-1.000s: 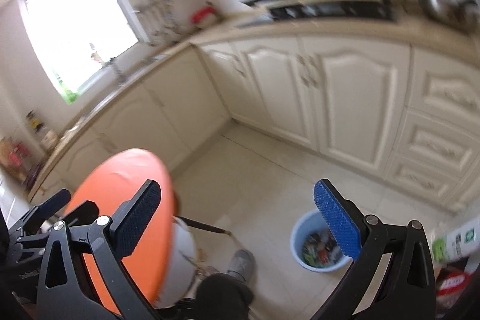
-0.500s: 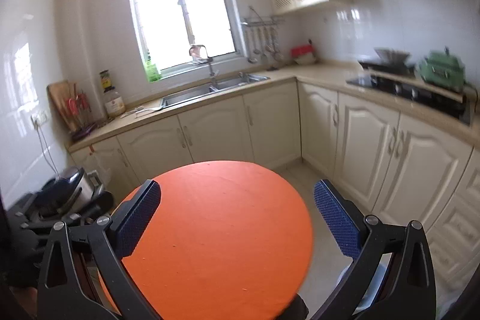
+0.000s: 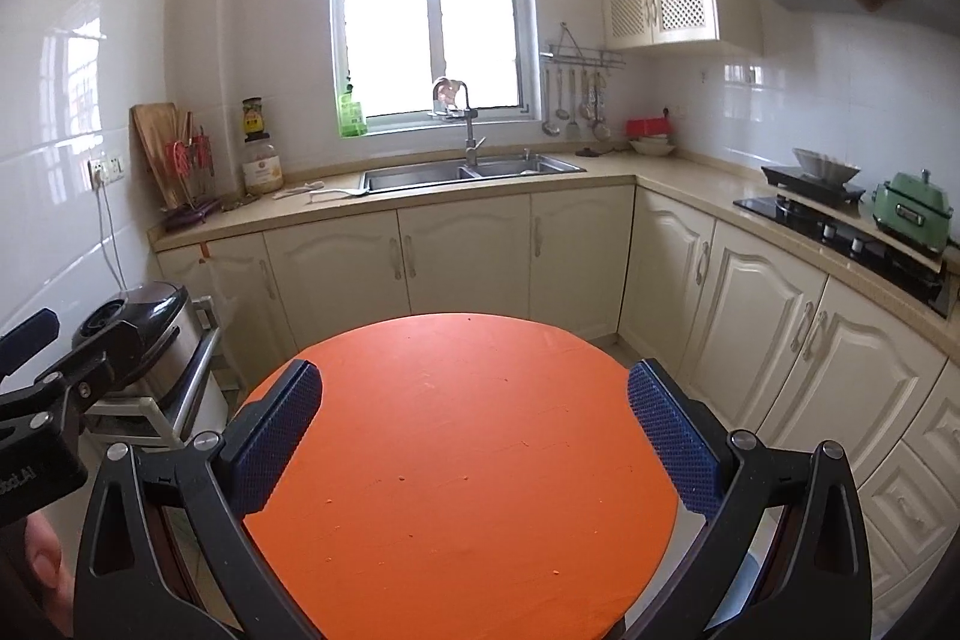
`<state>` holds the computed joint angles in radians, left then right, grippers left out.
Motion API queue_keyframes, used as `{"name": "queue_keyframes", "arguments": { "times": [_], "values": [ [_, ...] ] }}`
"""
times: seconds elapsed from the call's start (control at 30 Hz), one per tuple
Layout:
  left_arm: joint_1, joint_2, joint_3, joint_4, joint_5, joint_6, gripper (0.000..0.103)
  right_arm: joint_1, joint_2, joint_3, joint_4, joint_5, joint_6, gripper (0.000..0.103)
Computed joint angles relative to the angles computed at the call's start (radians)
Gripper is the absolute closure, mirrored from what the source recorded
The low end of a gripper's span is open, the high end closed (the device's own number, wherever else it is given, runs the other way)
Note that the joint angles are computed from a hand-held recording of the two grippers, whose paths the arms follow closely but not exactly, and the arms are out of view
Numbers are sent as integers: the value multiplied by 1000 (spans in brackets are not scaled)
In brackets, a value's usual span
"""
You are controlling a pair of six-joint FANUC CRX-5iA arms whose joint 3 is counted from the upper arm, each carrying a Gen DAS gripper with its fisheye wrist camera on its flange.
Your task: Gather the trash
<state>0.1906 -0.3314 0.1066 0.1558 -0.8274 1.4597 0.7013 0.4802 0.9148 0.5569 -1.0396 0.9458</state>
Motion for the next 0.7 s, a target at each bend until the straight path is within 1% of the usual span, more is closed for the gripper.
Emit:
{"name": "queue_keyframes", "arguments": {
  "times": [0.07, 0.1, 0.13, 0.2, 0.37, 0.5, 0.57, 0.7],
  "values": [
    [10, -13, -18, 15, 13, -13, 1, -1, -1, 1, 4, 0, 1, 0],
    [4, -28, -27, 3, 16, -2, 1, -2, -2, 1, 7, 1, 2, 0],
    [8, -16, -30, 10, 31, -9, 1, 1, -2, 1, 14, 0, -1, 0],
    [8, -9, -26, 6, 35, -7, 1, 0, 0, 7, 14, -2, 7, 0],
    [30, -6, -30, 37, 42, -35, 1, -1, -10, -5, 8, 4, 16, 0],
    [52, 15, -19, 81, 53, -73, 1, 2, -10, 0, 8, 3, 19, 0],
    [66, 10, -38, 124, 63, -106, 1, 4, -12, -3, 9, 6, 19, 0],
    [76, -8, -73, 161, 86, -145, 1, 8, -7, 7, 5, 1, 27, 0]
  ]
}}
